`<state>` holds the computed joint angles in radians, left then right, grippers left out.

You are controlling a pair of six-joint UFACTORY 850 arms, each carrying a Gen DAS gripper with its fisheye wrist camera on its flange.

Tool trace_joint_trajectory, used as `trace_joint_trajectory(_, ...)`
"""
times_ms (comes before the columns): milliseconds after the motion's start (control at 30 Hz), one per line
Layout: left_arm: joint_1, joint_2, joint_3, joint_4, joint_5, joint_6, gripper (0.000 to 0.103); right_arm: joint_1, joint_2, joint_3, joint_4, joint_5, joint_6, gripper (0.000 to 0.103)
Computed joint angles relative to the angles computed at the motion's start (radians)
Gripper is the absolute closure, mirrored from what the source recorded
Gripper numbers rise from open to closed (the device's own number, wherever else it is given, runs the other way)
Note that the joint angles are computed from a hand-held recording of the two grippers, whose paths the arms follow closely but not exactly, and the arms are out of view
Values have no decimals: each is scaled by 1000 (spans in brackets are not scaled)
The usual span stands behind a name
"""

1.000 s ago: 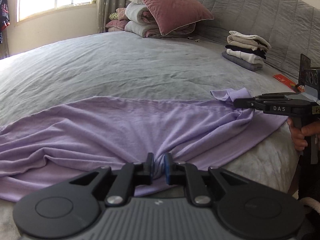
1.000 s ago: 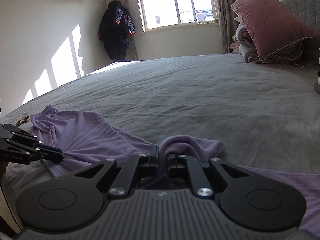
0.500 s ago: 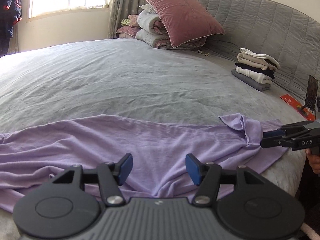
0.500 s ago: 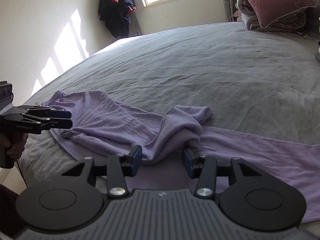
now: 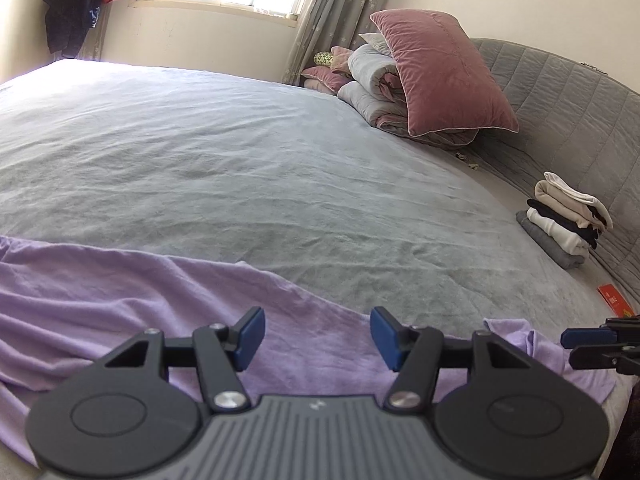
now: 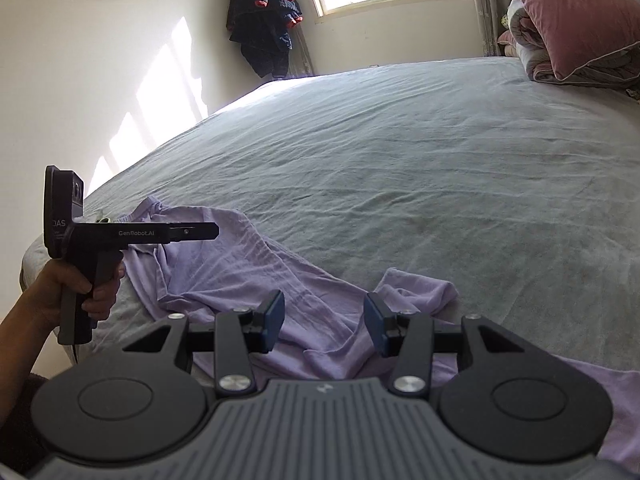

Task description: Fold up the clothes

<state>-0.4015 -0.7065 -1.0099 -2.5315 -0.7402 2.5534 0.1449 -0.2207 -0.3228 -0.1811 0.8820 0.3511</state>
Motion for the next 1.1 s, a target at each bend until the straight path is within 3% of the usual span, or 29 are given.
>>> trace_joint_trajectory(167, 13, -29, -50, 160, 1, -248, 57, 27, -116, -147, -40, -88, -11, 62)
trace_joint_trajectory(267, 20, -47, -80, 256, -14, -377, 64, 39, -178, -218, -50, -132, -9, 75)
trace_joint_trajectory(433, 17, -64, -112, 336, -17, -490, 65, 63, -230, -270, 12, -179, -66, 82)
trace_joint_trajectory(500, 11, -68, -123, 351, -2, -511, 65, 62, -225, -265, -21, -170, -60, 98)
trace_joint_trajectory(767, -16, -65, -126, 298, 81, -460, 66, 72, -191, -231, -166, -91, -88, 99)
trace_joint_trajectory(833, -26, -61, -121, 259, 117, -413, 86, 80, -194, -239, -213, -103, -87, 99)
trace_joint_trajectory(867, -30, -61, -120, 243, 132, -395, 102, 84, -198, -245, -225, -111, -88, 99)
trace_joint_trajectory(967, -25, -59, -107, 225, 139, -367, 102, 83, -211, -260, -244, -130, -66, 97)
trace_joint_trajectory(1033, -12, -52, -88, 231, 117, -370, 102, 59, -216, -264, -256, -111, 13, 89)
trace_joint_trajectory(1100, 4, -43, -67, 241, 93, -367, 102, 16, -228, -279, -337, -83, 157, 89)
